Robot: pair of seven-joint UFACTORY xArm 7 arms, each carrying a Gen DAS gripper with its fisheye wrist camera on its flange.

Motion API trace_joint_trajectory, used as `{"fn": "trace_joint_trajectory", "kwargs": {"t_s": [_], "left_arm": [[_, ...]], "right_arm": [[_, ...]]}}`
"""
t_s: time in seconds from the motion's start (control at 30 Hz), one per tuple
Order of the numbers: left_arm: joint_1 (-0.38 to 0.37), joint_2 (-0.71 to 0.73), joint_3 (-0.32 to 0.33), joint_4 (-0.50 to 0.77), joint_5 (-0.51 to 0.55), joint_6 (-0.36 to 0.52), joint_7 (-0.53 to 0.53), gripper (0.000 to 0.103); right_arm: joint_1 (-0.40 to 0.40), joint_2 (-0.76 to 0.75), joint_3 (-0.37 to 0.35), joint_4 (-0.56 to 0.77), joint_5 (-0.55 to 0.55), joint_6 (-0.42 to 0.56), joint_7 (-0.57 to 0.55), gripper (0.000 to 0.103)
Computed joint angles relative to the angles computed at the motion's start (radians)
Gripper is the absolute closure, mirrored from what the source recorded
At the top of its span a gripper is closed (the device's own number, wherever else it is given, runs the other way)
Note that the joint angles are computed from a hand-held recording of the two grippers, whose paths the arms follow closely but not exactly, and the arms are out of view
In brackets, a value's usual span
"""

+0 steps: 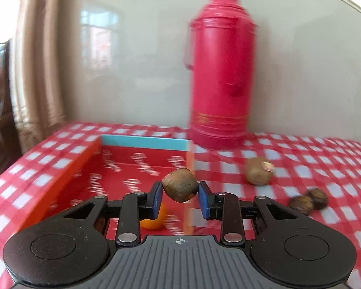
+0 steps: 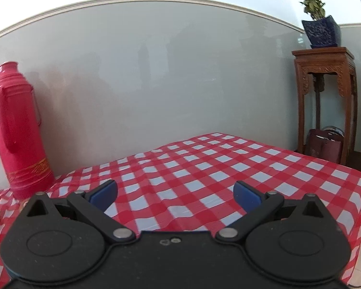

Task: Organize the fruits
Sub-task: 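Carry the tan fruit into the box and open the left gripper, then reach the right gripper to a dark water chestnut and close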

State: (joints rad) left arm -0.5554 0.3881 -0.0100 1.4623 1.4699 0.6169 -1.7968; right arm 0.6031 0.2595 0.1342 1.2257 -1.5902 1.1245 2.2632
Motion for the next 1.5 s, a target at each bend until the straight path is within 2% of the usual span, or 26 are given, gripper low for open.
{"fn": "trace_joint_trajectory", "kwargs": {"t_s": [0.07, 0.2, 0.3, 0.33, 0.37, 0.4, 0.47, 0.5, 0.57, 0.63, 0.73, 0.9, 1.4, 1.5], "left_arm": [[0.007, -0.026, 0.009, -0.036, 0.009, 0.015, -0.050, 0.071], [0.036, -0.049, 0.001, -0.082, -0.051, 0.072, -0.038, 0.071], [0.053, -0.052, -0.009, -0.094, -0.139, 0.120, 0.005, 0.070], [0.052, -0.063, -0.004, -0.108, -0.122, 0.122, -0.016, 0.070], [0.054, -0.066, -0.006, -0.112, -0.126, 0.127, -0.010, 0.063], [0.058, -0.071, -0.009, -0.116, -0.136, 0.131, -0.005, 0.038], [0.045, -0.089, -0.012, -0.131, -0.131, 0.184, -0.046, 0.007], [0.041, -0.110, -0.008, -0.157, -0.083, 0.176, -0.102, 0.006], [0.031, -0.123, -0.028, -0.168, -0.057, 0.251, -0.116, 0.000], [0.026, -0.142, -0.043, -0.189, -0.019, 0.300, -0.133, 0.000], [0.050, -0.193, -0.064, -0.243, 0.025, 0.287, -0.173, 0.000], [0.087, -0.286, -0.106, -0.357, 0.047, 0.315, -0.258, 0.000], [0.160, -0.461, -0.198, -0.596, 0.034, 0.479, -0.438, 0.000], [0.175, -0.480, -0.207, -0.623, 0.023, 0.499, -0.450, 0.000]], "right_arm": [[0.003, 0.010, 0.001, 0.012, -0.002, -0.003, -0.016, 0.006], [0.008, 0.023, -0.003, 0.027, -0.007, -0.018, -0.036, 0.006], [0.007, 0.027, -0.007, 0.032, -0.012, -0.041, -0.038, 0.006], [0.008, 0.031, -0.008, 0.035, -0.013, -0.045, -0.039, 0.006], [0.008, 0.035, -0.009, 0.040, -0.013, -0.051, -0.041, 0.006], [0.009, 0.038, -0.010, 0.045, -0.013, -0.056, -0.043, 0.006], [0.011, 0.046, -0.014, 0.053, -0.016, -0.065, -0.047, 0.006], [0.012, 0.048, -0.016, 0.056, -0.017, -0.071, -0.048, 0.006], [0.014, 0.058, -0.018, 0.069, -0.020, -0.082, -0.050, 0.006], [0.019, 0.068, -0.020, 0.084, -0.019, -0.090, -0.058, 0.006], [0.027, 0.083, -0.026, 0.104, -0.018, -0.104, -0.072, 0.006], [0.042, 0.112, -0.037, 0.142, -0.019, -0.129, -0.103, 0.006], [0.107, 0.255, -0.097, 0.344, 0.033, -0.273, -0.290, 0.006], [0.111, 0.291, -0.111, 0.399, 0.068, -0.333, -0.348, 0.009]]}}
